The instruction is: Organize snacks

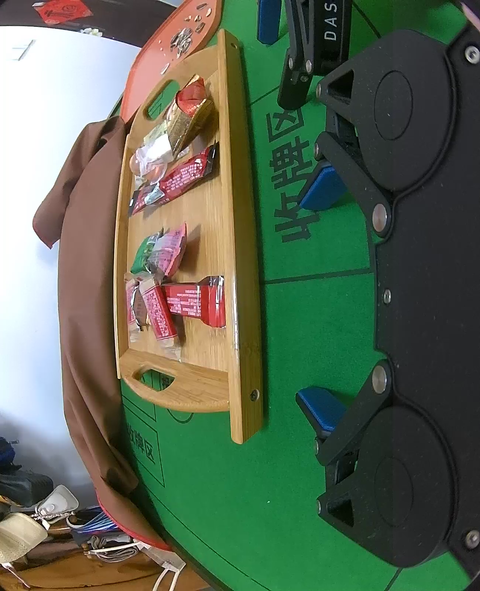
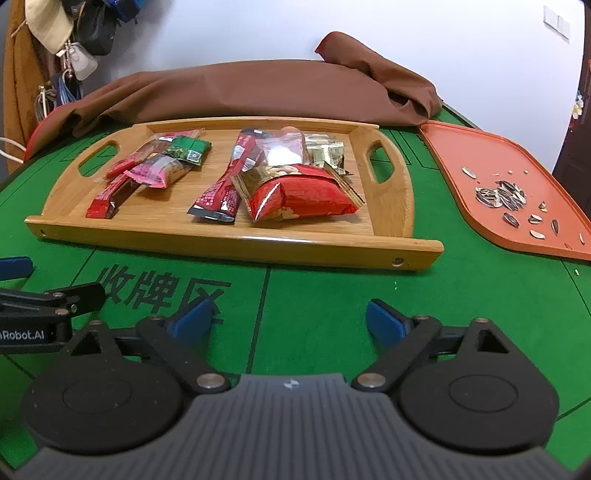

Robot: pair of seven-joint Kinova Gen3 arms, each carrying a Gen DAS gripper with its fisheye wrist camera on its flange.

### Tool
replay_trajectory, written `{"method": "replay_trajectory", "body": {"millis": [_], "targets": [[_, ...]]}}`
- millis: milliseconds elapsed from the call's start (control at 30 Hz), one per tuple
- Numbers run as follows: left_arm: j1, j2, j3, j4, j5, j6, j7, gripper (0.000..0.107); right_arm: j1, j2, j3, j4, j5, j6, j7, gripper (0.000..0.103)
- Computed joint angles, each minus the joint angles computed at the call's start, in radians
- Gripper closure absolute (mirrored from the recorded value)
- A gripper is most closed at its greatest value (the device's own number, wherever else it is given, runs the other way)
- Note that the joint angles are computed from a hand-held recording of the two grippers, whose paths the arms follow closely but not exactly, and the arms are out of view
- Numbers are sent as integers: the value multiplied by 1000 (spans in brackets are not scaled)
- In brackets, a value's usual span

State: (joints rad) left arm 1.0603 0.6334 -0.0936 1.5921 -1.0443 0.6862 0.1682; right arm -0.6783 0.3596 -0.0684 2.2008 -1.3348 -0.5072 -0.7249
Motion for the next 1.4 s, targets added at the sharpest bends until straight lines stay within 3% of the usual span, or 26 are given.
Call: {"method": "replay_trajectory", "body": {"millis": [167,1400], "targets": [[-4,3,4,-7,7,6,-7,5,4,2,1,-4,-9,10,6,0],[2,13,2,-21,18,28,-2,4,-3,4,-3,6,2,-4,-21,0]]}}
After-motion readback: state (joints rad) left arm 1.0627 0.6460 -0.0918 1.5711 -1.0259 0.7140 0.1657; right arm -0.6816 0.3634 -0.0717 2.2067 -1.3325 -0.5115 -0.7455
